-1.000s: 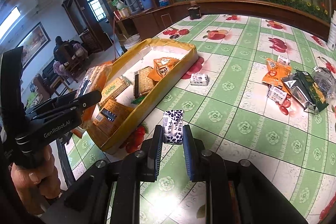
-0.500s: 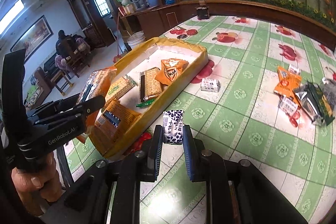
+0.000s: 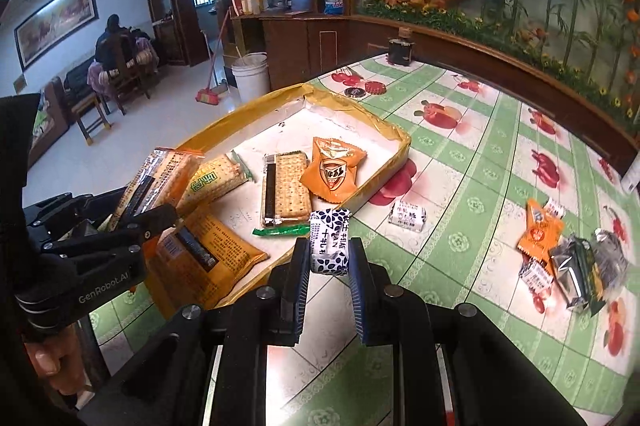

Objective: Organize snacks
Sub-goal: 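Lower the biscuit pack into the tray with the left tool while the right tool carries the candy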

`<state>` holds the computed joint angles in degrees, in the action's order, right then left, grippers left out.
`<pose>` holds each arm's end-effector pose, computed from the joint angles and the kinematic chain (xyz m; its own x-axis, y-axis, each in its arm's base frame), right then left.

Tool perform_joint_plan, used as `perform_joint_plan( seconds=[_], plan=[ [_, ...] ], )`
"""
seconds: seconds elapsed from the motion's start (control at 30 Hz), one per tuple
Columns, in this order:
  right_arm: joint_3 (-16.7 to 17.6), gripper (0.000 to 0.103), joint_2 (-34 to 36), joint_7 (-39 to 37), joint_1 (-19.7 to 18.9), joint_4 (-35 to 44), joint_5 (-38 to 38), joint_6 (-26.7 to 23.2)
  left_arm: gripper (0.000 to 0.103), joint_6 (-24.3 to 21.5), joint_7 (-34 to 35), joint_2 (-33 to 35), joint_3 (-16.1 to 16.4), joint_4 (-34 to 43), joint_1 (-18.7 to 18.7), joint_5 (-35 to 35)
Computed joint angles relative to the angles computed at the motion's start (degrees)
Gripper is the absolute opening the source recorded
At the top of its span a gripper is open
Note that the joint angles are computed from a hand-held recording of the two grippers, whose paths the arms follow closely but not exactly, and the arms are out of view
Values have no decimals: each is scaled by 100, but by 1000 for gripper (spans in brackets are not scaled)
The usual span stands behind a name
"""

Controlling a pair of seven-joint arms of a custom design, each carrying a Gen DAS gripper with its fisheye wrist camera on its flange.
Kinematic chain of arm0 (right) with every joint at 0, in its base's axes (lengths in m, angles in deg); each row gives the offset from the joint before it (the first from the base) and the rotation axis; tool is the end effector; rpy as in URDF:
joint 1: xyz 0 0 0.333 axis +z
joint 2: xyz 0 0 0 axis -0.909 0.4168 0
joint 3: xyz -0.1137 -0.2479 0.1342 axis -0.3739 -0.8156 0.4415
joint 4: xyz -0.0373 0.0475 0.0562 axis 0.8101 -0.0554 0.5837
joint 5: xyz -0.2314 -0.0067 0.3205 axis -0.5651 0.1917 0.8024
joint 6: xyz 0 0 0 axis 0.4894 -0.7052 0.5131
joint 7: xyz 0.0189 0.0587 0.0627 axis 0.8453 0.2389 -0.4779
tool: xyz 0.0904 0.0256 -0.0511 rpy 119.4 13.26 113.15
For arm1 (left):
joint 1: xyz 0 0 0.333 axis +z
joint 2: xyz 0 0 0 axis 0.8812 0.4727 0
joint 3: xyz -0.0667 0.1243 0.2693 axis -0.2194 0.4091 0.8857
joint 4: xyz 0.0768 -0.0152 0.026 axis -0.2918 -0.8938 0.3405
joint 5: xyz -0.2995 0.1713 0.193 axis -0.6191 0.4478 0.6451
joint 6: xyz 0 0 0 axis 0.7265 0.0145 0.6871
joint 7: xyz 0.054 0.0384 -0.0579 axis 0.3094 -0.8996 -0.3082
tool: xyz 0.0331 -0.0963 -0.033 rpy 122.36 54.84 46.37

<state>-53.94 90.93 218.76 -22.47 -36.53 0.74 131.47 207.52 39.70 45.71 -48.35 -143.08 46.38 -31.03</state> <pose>0.5678 0.3900 0.3429 0.2030 -0.9792 0.0025 -0.7074 -0.1484 -0.6910 0.5773 -0.2318 0.3289 -0.0895 -0.9958 -0.0172 -0.7471 0.0786 -0.6601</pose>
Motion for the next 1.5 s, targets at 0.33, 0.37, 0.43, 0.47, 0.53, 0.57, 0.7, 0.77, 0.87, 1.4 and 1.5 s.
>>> perform_joint_plan(
  seconds=[0.33, 0.37, 0.43, 0.47, 0.53, 0.57, 0.7, 0.77, 0.87, 1.4, 1.5],
  plan=[
    [87, 19, 229, -7, 22, 466, -379, -578, 52, 51, 198, 96, 18, 54, 53, -256],
    [101, 19, 258, -11, 23, 511, -408, -627, 52, 55, 221, 110, 20, 63, 56, -287],
    [158, 19, 346, -88, -7, 650, -416, -736, 52, 47, 252, 135, 37, 82, 45, -326],
    [183, 19, 380, -124, -24, 702, -410, -761, 52, 45, 269, 150, 43, 92, 43, -349],
    [234, 19, 452, -207, -68, 800, -364, -763, 52, 45, 315, 175, 44, 104, 54, -424],
    [274, 19, 501, -276, -113, 859, -297, -725, 52, 44, 350, 193, 37, 114, 66, -479],
    [852, 20, 779, -1061, -736, 1067, 721, -113, 52, 21, 532, 263, 25, 173, 101, -724],
    [1220, 20, 995, -1507, -1077, 1271, 1280, 91, 52, 10, 556, 277, 62, 193, 77, -762],
    [1320, 20, 1368, -1906, -1135, 1808, 1672, -64, 52, 13, 629, 293, 73, 221, 81, -843],
    [610, 41, 1830, -2462, -618, 2368, 2981, -78, 61, -25, 1424, 296, 78, 341, -94, -1459],
    [373, 41, 1606, -2443, -426, 1976, 3121, 109, 62, 30, 1048, 165, 231, 241, -214, -1128]
  ],
)
